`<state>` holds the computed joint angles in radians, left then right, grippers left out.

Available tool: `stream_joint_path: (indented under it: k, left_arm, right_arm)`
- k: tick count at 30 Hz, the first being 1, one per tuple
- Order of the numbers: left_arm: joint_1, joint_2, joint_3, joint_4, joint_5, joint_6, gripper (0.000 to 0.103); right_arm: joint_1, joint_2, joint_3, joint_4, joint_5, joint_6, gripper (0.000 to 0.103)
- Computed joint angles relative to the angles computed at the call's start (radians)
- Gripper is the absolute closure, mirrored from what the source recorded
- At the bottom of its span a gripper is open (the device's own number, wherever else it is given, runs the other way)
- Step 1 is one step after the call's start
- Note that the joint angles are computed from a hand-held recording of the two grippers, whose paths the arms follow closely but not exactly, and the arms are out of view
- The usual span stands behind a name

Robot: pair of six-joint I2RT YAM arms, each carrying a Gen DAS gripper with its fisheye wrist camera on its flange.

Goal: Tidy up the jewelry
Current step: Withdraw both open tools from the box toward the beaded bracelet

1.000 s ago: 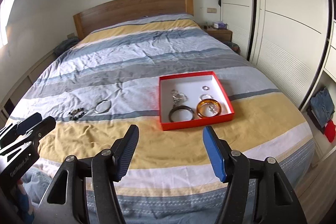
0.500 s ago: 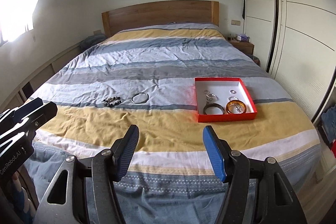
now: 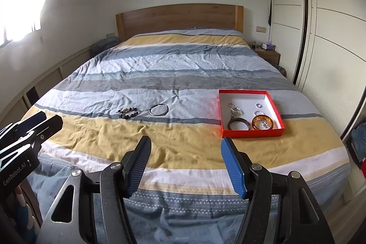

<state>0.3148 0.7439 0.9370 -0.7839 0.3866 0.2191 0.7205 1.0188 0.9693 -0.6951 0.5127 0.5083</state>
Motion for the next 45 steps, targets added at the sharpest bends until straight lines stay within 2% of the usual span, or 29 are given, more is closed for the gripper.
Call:
stream_joint_path:
  k: [17, 29, 35, 45]
  left_arm:
    - [0.004, 0.249, -0.061, 0.167, -0.04, -0.013, 0.054]
    - [0.004, 0.424, -0.075, 0.284, -0.088, -0.003, 0.054]
    - [0.048, 0.553, -0.034, 0.348, -0.1, -0.003, 0.055]
    - [0.045, 0.832, 0.133, 0.414, -0.174, -0.047, 0.055]
  right_arm:
    - [-0.111, 0.191, -0.04, 0.192, -0.138, -0.03, 0.04]
    - [-0.166, 0.361, 0.012, 0.287, -0.227, -0.048, 0.04]
    - [-0.206, 0.459, 0.054, 0.34, -0.291, -0.066, 0.04]
    - [-0.283, 0.668, 0.195, 0.4, -0.405, -0.142, 0.044]
